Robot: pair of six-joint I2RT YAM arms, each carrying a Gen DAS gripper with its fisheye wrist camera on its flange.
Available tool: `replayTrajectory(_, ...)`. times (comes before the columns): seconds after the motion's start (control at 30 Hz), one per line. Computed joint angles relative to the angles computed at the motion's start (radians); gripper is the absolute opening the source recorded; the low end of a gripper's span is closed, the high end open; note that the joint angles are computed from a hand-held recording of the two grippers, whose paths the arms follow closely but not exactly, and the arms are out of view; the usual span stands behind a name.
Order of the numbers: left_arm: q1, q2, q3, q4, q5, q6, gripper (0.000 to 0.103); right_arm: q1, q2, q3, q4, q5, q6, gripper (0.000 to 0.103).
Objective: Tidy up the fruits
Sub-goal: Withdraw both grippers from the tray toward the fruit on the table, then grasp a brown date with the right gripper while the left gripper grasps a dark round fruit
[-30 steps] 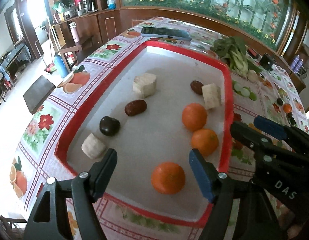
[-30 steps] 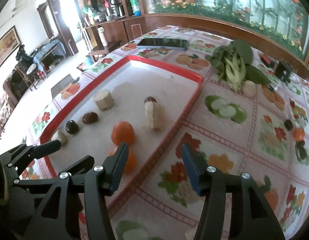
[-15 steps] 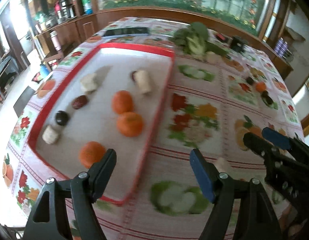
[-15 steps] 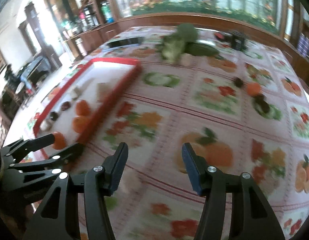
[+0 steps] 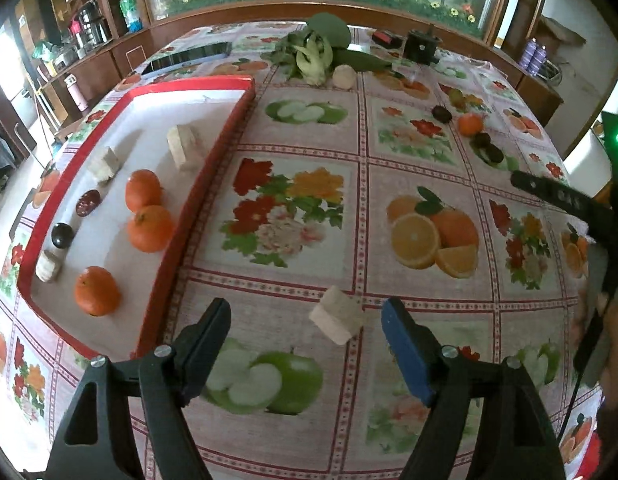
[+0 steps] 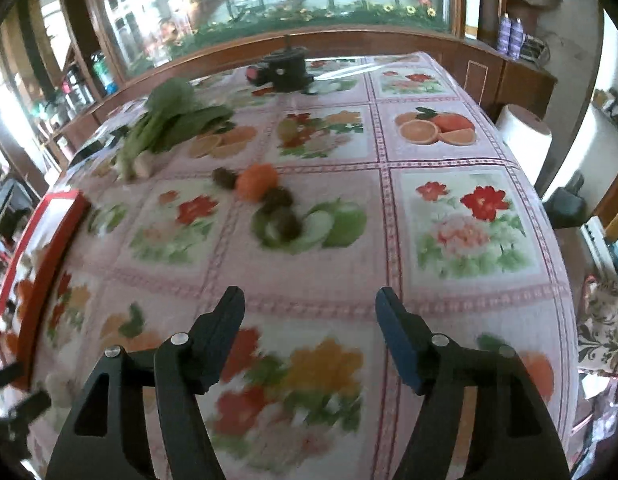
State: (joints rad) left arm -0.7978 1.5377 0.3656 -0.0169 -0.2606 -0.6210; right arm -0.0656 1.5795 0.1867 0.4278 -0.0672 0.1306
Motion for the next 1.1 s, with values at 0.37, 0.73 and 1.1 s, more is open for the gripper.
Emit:
replayTrajectory(0.37, 0.022, 0.143, 0.093, 0.012, 0.014, -0.015, 0.081, 0.058, 0.219, 0.135, 0.103, 0.061, -0.166, 0.051)
replayTrajectory(0.73, 0.038, 0.406, 0.505, -0.084, 0.011, 0.088, 0.081, -0.106, 0.163, 0.108, 0.046, -0.178, -0.249, 0.020)
replayTrajectory(1.1, 0.079, 0.718, 0.995, -0.235, 0.069, -0.068, 0.080, -0.161, 0.204, 0.079, 0.135, -0.258, -0.278, 0.021)
